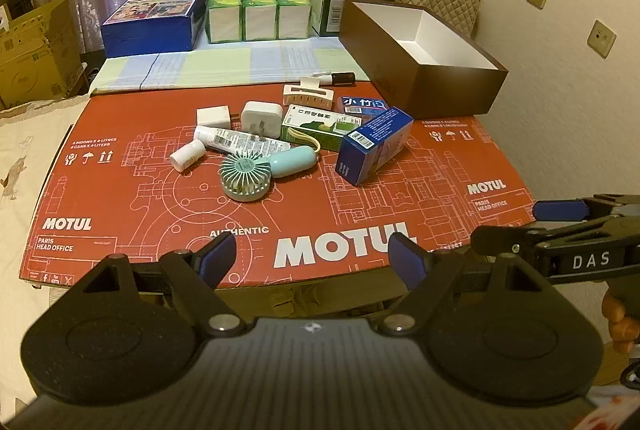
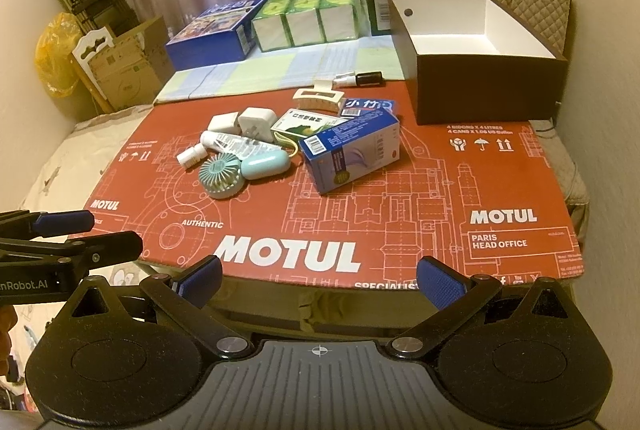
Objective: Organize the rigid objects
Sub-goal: 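Move both tools toward the items on the red mat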
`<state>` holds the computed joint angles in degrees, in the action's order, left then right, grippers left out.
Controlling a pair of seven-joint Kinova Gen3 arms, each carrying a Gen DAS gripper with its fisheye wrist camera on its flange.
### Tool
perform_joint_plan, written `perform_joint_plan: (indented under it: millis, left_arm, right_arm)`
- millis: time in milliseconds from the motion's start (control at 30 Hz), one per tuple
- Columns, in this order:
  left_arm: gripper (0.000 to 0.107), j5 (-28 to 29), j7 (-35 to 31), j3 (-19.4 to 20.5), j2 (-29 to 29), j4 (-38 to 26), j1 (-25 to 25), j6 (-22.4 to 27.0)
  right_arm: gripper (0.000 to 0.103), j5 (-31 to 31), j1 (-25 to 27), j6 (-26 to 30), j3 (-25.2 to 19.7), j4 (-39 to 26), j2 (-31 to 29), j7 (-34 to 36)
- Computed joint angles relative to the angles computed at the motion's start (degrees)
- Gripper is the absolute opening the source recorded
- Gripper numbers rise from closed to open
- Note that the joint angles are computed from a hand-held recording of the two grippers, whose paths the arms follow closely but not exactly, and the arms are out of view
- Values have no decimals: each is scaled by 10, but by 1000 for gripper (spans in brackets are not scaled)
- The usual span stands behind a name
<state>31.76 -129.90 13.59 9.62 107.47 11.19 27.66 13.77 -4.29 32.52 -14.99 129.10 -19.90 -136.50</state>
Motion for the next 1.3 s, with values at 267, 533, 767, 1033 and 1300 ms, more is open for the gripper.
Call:
perform_joint_plan:
  millis: [267,533,767,1033,1300]
  left_arm:
    - [81,1,-1,0,0,1,0,-1]
    - [81,-23,34,-2,5,-10,13,-2]
    - [81,-26,37,3,12,-13,9,-5]
    - [81,-48,62,1,26,-31,16,0]
    - [81,-83,101,-1,44,-49,26,-1]
  right_arm:
    - [101,-8,3,-8,8,10,-8,15]
    - [101,-13,5,-13,14,7,-2,31]
    - [101,-18,4,-19,25,4,8,48]
    - [101,-22,4,-25,33,1,18,59]
    - [101,-40,-4,-32,61,-8,38,94]
